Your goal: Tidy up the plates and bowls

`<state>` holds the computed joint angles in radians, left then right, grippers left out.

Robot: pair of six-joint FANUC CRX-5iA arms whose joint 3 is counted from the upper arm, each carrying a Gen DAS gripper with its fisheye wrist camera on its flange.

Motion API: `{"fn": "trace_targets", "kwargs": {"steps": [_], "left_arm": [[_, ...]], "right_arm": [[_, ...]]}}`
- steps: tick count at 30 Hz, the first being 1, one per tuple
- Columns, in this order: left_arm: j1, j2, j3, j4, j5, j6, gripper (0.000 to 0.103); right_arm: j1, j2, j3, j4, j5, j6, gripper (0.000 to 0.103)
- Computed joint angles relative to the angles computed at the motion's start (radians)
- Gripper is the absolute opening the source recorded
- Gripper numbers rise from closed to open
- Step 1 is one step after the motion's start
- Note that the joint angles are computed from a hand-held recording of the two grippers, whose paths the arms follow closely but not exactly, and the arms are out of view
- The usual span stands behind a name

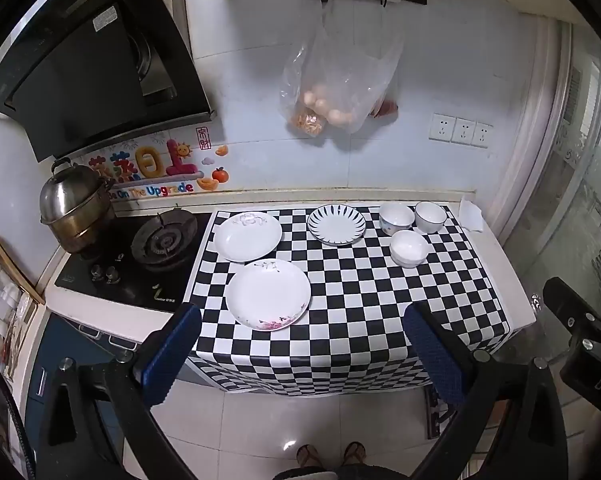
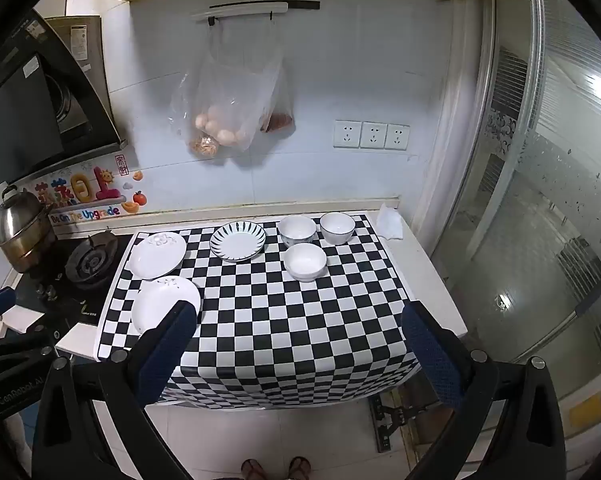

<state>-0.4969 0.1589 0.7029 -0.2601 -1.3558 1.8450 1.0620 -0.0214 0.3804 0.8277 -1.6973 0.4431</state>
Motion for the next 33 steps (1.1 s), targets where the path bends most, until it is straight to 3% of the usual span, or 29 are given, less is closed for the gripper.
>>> {"fn": "trace_targets", "kwargs": {"steps": [33], "left_arm": [[-0.011,0.015,0.030,-0.012,-0.010,0.012,0.103]], "right_arm": [[0.004,0.013,0.010,0.025,-0.024,0.014,0.103]]}}
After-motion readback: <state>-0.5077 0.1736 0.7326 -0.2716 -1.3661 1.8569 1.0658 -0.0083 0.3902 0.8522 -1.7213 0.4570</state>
